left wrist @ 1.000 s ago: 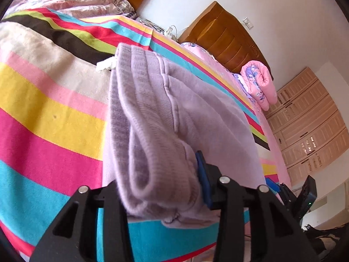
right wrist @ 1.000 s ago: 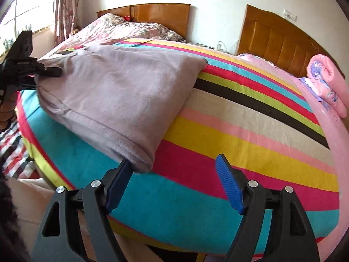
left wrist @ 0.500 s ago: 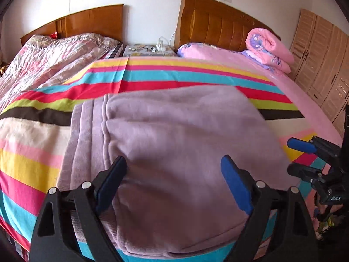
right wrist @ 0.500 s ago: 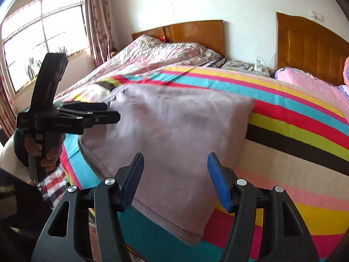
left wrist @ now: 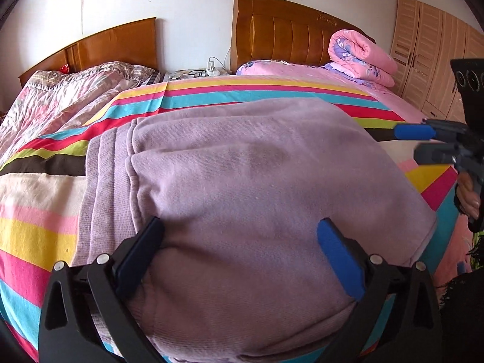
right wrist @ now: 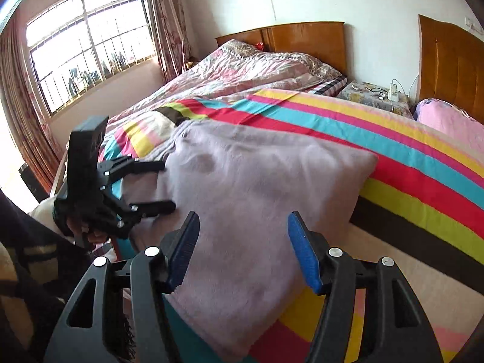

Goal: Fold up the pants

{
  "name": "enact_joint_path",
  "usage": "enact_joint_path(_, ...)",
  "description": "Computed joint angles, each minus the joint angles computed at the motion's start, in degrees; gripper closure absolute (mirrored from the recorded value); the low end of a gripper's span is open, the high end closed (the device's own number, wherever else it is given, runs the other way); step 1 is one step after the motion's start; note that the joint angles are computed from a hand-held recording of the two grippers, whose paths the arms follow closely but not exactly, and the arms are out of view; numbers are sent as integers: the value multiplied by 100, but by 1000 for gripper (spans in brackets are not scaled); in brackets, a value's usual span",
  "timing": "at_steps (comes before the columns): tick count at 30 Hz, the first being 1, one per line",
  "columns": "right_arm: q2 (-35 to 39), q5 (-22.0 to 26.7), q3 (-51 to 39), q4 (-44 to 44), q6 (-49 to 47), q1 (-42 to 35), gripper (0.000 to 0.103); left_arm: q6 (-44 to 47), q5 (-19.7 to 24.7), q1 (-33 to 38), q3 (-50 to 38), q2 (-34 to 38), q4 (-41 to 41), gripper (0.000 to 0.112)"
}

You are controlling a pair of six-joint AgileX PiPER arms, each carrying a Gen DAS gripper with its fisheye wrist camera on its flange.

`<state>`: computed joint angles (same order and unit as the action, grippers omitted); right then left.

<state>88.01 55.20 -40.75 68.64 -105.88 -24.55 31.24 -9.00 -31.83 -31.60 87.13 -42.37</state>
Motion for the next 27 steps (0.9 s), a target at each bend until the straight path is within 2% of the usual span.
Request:
enact_joint_path(2,419,-295,-454,-33,140,470,42,-303,43,55,-8,-12,322,11)
enact_joint_path(4,964,-875,-941,-396,431,939,43,-553,8,77,18,-5,604,11)
enact_joint_path(5,1276,-866,-1254,-545,549,969,47,-843,-23,100,41,-1,906,11)
enact_joint_path(6,1537,-628,-1549,-548,692,902,49,-1106,-42,121,61,-7,1173,11)
enact_joint_path(7,1666,-360,-1766,-419,815,787,49,-1415,-59,147,88,-23,1491,11)
enact_joint_path(8,1660,-322,-1857,-270,895,720,48,-1733,-97,176,116,-23,1820,11)
enact_joint_path(11,1697,-333,-2104,-193,1099,733,45,-1710,-207,135,177,-28,1773,11)
enact_joint_path(14,2058,-918,-2485,-943,1577,1035,43,-1671,-251,125,218,-44,1749,11)
enact_joint_path(16,2389,-834,-2824,-767,1789,1000,41,-1771,-269,119,244,-72,1836,11)
enact_joint_path(17,2369,-1010,-2910,-767,2059,1059,41,-1911,-274,135,255,-83,1979,11)
enact_joint_path(19,2146,-1527,-2905,-823,2293,1415,41,-2224,-318,163,300,-105,2287,11)
enact_joint_path(21,2011,-1355,-3033,-890,2304,1819,39,-2529,-340,202,327,-123,2599,11)
enact_joint_path(23,1940,-1342,-3219,-1328,2470,2460,38,-2749,-373,227,361,-140,2825,11)
enact_joint_path(27,2537,-1096,-4240,-2931,3620,3684,36,-2878,-456,228,441,-181,2962,11)
